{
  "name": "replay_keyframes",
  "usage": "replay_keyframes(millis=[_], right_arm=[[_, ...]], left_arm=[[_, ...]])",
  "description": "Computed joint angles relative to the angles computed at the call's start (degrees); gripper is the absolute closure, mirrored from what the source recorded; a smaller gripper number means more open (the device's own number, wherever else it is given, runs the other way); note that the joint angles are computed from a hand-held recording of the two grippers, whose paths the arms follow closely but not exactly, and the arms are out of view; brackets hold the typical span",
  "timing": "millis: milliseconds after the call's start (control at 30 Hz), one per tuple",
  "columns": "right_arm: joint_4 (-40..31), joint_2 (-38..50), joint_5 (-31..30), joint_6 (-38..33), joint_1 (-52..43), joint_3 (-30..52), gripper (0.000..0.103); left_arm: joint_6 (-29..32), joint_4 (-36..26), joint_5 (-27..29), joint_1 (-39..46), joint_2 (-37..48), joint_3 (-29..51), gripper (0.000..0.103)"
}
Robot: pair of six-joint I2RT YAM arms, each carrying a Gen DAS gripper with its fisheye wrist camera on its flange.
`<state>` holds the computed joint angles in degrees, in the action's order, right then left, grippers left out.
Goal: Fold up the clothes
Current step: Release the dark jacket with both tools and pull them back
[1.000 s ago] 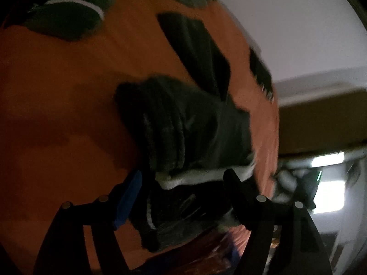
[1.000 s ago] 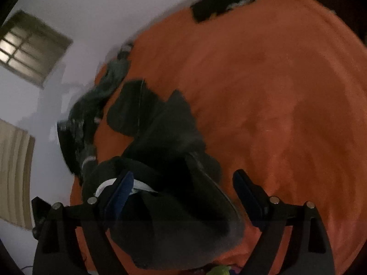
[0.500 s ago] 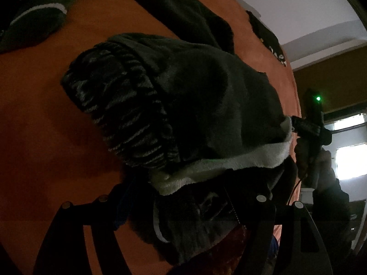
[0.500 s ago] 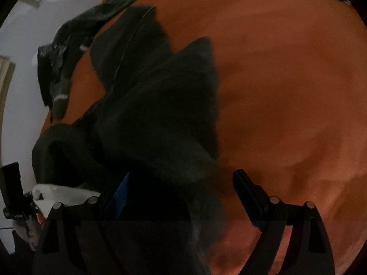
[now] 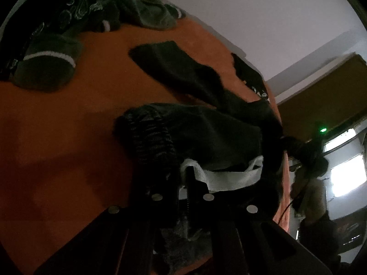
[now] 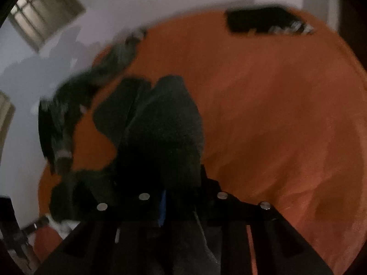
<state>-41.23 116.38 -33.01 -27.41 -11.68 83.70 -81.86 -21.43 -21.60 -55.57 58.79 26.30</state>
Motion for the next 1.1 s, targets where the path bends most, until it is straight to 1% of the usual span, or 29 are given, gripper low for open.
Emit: replay_keyframes(millis=[67, 100, 133, 167, 200, 267, 333, 367, 400, 433, 500, 567, 600, 633, 667, 700, 767, 833, 867, 900, 933, 1000, 1100], right_arm=[[0.56, -3.41, 0.12, 1.81, -1.77, 0.84, 0.083], [0.36, -4.89, 0.14, 2.61, -2.73, 1.73, 0.084], [-0.41, -6.32, 0.06, 3.10, -4.10, 3.22, 0.084], [-1.03, -7.05, 0.05, 3.60, -5.22, 5.39, 0.084], [-1.10, -7.64, 0.21, 4.26, -5.94, 6.90, 0.084], [-2.67, -9.93, -1.19, 4.18, -10.31, 9.90, 0.084], [-3.09, -11.85, -1.95, 3.83, -14.38, 12.70, 0.084], [-0.77, -13.69, -0.20, 2.09, -15.40, 11.17, 0.083], [0.85, -14.61, 2.81, -0.68, -15.67, 9.77, 0.080], [0.13, -13.68, 7.01, -3.87, -15.64, 10.06, 0.078], [-5.88, -7.44, 15.52, -8.33, -15.21, 15.39, 0.065], [-9.49, -2.29, 16.92, -8.26, -17.02, 20.15, 0.062], [-10.57, -0.18, 17.09, -7.66, -18.23, 22.06, 0.051], [-10.79, 1.20, 17.22, -6.45, -19.63, 23.25, 0.037], [-11.20, 2.42, 17.22, -5.51, -20.94, 24.51, 0.035], [-12.72, 3.57, 16.49, -5.77, -21.95, 26.13, 0.034], [-19.55, 7.96, 14.58, -7.88, -24.37, 33.55, 0.034], [-25.54, 11.63, 13.59, -10.25, -25.82, 40.55, 0.034], [-27.44, 12.33, 13.08, -11.26, -26.41, 42.36, 0.034], [-27.94, 11.22, 12.60, -12.18, -26.90, 41.30, 0.034], [-28.45, 10.09, 12.03, -13.27, -27.42, 39.94, 0.034], [-28.64, 5.83, 10.49, -15.51, -28.43, 33.49, 0.034], [-30.75, 0.73, 8.73, -18.53, -30.28, 28.08, 0.034]], left_arm=[[-1.87, -2.18, -1.37, -2.24, -2.07, -0.41, 0.097], [-2.03, -1.21, -1.50, -2.49, -2.44, -1.11, 0.097], [-2.14, -0.31, -1.72, -2.73, -2.77, -1.71, 0.099], [-1.84, -0.34, -2.70, -3.09, -3.15, -1.35, 0.099], [-1.10, -2.22, -3.81, -3.95, -5.27, -0.90, 0.099], [0.45, -5.76, -5.92, -5.64, -9.10, 0.25, 0.099], [2.03, -5.57, -5.03, -5.92, -9.43, 0.93, 0.099], [2.29, -4.95, -4.57, -6.25, -9.27, 0.75, 0.099], [2.56, -4.33, -4.11, -6.57, -9.11, 0.57, 0.099], [2.83, -3.55, -3.43, -6.72, -8.75, 0.35, 0.099], [2.38, 1.39, 1.59, -4.83, -4.28, -1.05, 0.099], [1.10, 6.21, 6.09, -3.97, -0.02, -2.29, 0.098], [0.53, 8.32, 8.20, -3.63, 2.03, -2.71, 0.098], [-0.05, 9.20, 8.90, -4.09, 3.73, -2.50, 0.098], [-0.59, 10.05, 9.57, -4.57, 5.41, -2.24, 0.098], [-0.94, 10.46, 9.76, -5.43, 6.55, -1.79, 0.097], [0.26, 12.00, 10.85, -5.66, 9.59, -0.19, 0.087], [0.88, 12.51, 11.60, -7.45, 12.82, 2.66, 0.066], [1.33, 12.67, 11.91, -8.33, 15.80, 5.17, 0.060], [1.24, 12.66, 11.74, -9.74, 17.53, 6.49, 0.052], [1.82, 11.44, 11.71, -10.72, 18.38, 8.10, 0.047], [3.47, 7.88, 11.98, -11.95, 20.42, 12.23, 0.045], [6.09, -0.18, 11.92, -14.00, 22.21, 19.72, 0.044]])
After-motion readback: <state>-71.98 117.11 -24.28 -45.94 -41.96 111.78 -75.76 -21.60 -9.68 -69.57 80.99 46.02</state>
